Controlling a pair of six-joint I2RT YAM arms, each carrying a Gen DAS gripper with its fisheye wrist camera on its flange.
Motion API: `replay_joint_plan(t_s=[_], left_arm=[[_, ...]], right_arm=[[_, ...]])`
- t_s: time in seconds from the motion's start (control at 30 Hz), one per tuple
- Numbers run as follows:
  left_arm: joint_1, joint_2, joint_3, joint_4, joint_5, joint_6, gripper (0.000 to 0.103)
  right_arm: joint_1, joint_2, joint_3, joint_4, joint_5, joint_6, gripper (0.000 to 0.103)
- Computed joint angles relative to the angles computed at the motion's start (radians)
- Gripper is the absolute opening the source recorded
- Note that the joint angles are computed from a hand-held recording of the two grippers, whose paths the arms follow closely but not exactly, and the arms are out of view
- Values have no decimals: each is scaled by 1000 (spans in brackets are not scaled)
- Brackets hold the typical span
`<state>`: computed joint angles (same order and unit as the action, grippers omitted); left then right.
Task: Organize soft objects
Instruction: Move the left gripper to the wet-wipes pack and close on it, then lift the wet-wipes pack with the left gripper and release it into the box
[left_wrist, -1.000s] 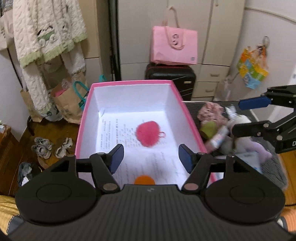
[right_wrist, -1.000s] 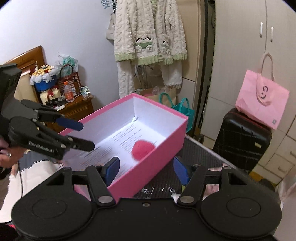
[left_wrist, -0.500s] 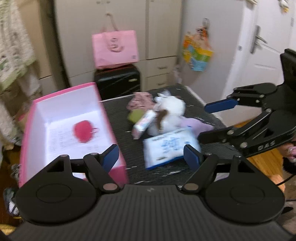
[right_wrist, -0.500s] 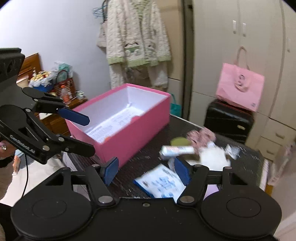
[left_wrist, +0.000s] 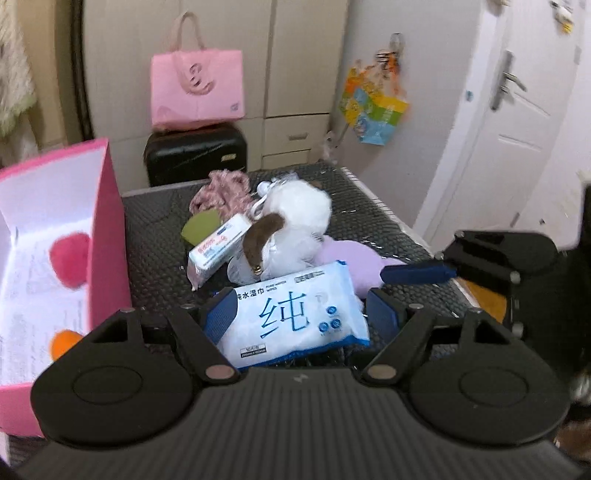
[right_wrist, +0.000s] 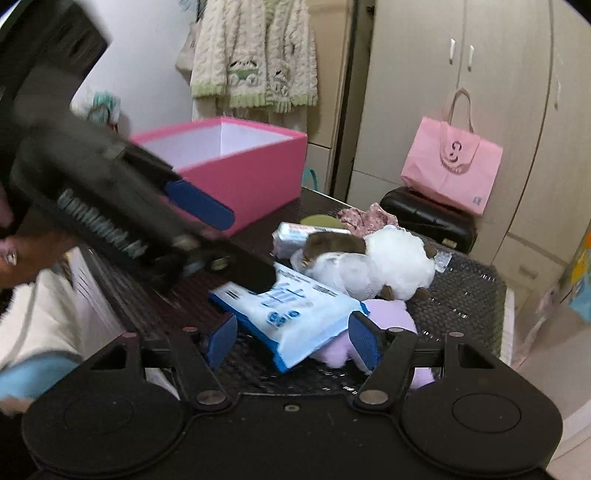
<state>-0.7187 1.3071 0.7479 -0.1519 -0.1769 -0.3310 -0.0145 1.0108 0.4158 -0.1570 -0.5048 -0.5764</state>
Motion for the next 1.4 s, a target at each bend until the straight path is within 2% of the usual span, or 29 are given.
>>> replay_joint_plan(t_s=[0.13, 0.23, 0.53, 0.67, 0.77, 1.03, 1.2, 1.27, 1.4], left_arm=[[35, 91, 10, 52, 14, -65, 76], [48, 129, 8, 76, 17, -96, 76], [67, 149, -37, 125, 22, -166, 78], [58, 159, -50, 152, -40, -230, 81], [66, 167, -55, 173, 4, -249, 81], [103, 200, -88, 243, 91, -323, 84], [107, 191, -107, 261, 107, -309, 85], [95, 194, -103, 258, 97, -306, 85], [92, 192, -102, 257, 138, -283, 84]], right_arm=[[68, 87, -52, 178, 95, 7, 75], [86, 138, -66, 249, 125, 12, 76], [-16, 106, -79, 240, 28, -22, 78], [-49, 89, -77, 215, 4, -60, 77], [-39, 104, -75, 215, -1, -95, 76], [54, 160, -145, 376, 74, -87, 73], [73, 165, -171, 432, 99, -44, 72], [72, 165, -181, 448, 99, -23, 70], [67, 170, -200, 492, 94, 12, 64]])
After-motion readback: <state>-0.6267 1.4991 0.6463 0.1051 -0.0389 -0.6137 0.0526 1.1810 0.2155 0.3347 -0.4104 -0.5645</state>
